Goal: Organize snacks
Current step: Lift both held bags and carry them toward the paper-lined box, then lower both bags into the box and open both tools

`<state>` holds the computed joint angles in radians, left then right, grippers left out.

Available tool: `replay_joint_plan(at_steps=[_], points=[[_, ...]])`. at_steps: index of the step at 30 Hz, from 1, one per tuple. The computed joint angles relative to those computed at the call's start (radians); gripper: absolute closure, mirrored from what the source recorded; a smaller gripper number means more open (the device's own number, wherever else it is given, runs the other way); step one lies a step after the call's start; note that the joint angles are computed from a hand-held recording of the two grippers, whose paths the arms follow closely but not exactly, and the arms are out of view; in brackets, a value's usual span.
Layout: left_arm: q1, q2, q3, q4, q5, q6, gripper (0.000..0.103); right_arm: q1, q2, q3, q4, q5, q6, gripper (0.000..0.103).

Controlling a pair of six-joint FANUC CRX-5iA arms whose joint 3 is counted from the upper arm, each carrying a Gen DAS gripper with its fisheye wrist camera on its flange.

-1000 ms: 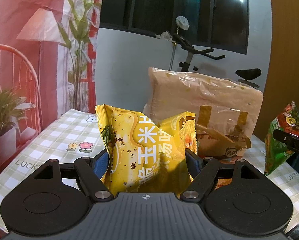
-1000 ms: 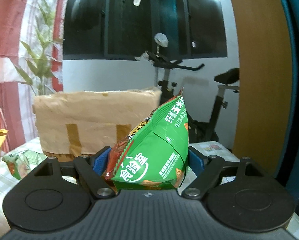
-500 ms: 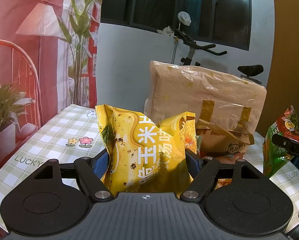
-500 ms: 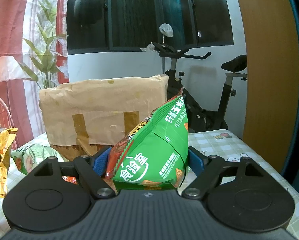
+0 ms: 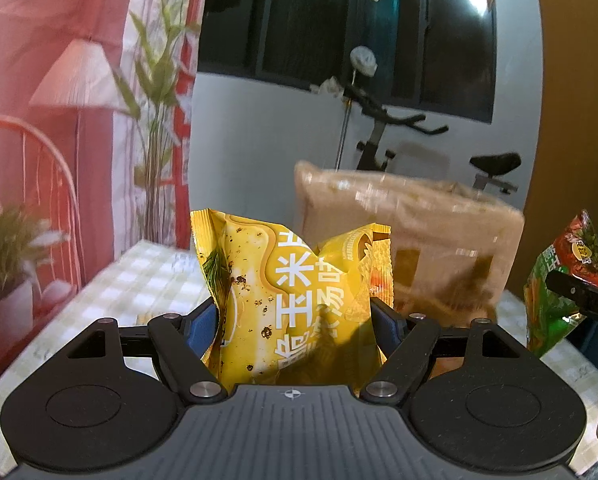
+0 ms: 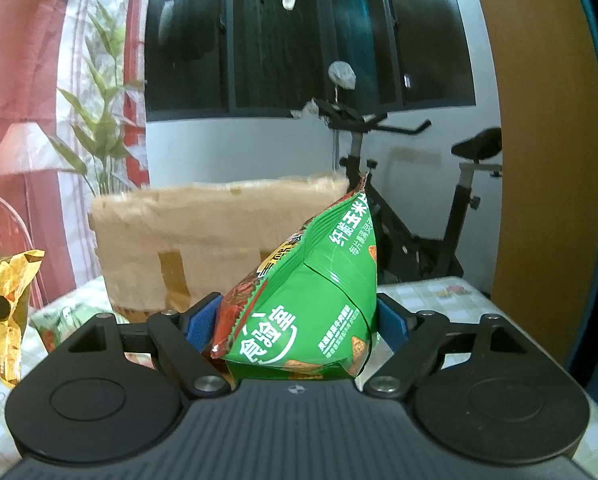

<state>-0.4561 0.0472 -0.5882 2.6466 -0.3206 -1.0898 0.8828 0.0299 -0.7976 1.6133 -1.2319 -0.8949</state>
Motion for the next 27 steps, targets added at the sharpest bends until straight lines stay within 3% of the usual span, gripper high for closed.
replay_joint_plan(at_steps=[6,10,13,22,27], points=[[0.003,0.002,0.031,-0.069,-0.029,0.051,0.024,-0.044,-0.042,-0.007,0.110,-0.011,0.028,0.021],[0.020,0.021,0.061,-0.179,-0.050,0.160,0.024,-0.100,-0.075,-0.003,0.187,0.034,0.045,0.021],[0.021,0.041,0.095,-0.222,-0.060,0.207,0.024,-0.153,-0.098,0.005,0.241,0.085,0.054,0.021],[-0.018,0.114,0.233,-0.218,-0.067,0.216,0.024,-0.357,-0.139,0.060,0.432,0.273,0.040,0.021],[-0.016,0.197,0.342,-0.335,-0.077,0.340,0.024,-0.495,-0.115,0.138,0.555,0.435,0.035,0.021]])
